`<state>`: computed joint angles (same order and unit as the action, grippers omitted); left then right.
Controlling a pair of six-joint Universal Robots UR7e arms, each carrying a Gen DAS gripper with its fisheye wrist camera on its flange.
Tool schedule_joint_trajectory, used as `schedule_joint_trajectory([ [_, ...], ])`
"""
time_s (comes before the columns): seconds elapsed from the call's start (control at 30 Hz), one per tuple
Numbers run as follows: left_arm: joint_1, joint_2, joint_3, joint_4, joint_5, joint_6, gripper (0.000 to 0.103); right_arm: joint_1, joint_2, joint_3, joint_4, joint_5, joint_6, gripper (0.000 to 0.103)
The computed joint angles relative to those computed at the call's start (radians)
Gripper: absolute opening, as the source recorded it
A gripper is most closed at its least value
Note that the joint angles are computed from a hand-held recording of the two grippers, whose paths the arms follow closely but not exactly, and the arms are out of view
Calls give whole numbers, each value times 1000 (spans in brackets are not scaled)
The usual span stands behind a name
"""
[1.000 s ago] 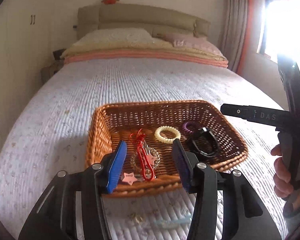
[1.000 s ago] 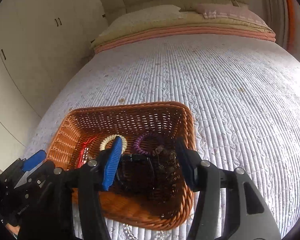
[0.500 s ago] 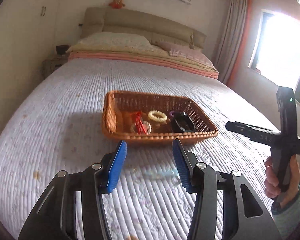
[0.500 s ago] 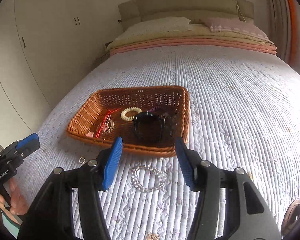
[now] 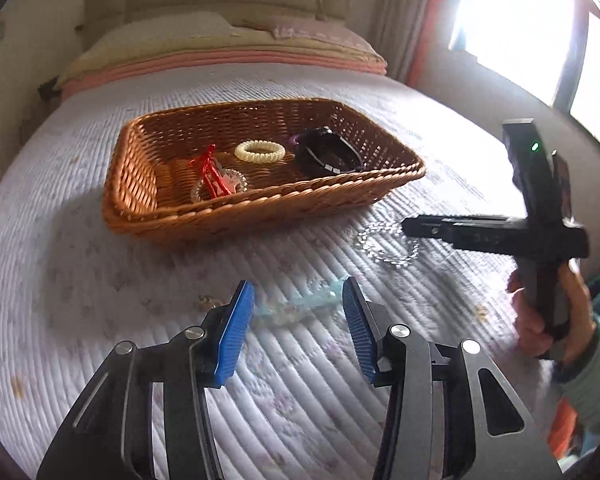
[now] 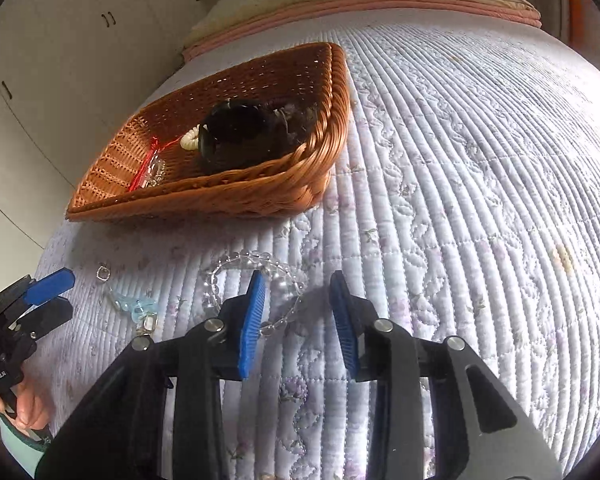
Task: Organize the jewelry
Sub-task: 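Grasp the light-blue hair clip with the left tool while the right tool grasps the clear bead bracelet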
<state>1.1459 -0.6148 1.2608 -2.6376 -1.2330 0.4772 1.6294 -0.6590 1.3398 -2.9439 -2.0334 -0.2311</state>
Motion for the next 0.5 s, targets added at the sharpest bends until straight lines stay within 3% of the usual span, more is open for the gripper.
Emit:
schedule_joint_trajectory([
  [0.13,8,58,-96,95,14,-1,44,9,22,-30,16,-22,-11,31],
  [0.33,11,46,-74,167,32,-54,40,18,50,-56,25,-66,-33,9],
  [0.5,13,-10,-7,209,-58,-104,40,12,33,-30,16,-36,-21,9],
])
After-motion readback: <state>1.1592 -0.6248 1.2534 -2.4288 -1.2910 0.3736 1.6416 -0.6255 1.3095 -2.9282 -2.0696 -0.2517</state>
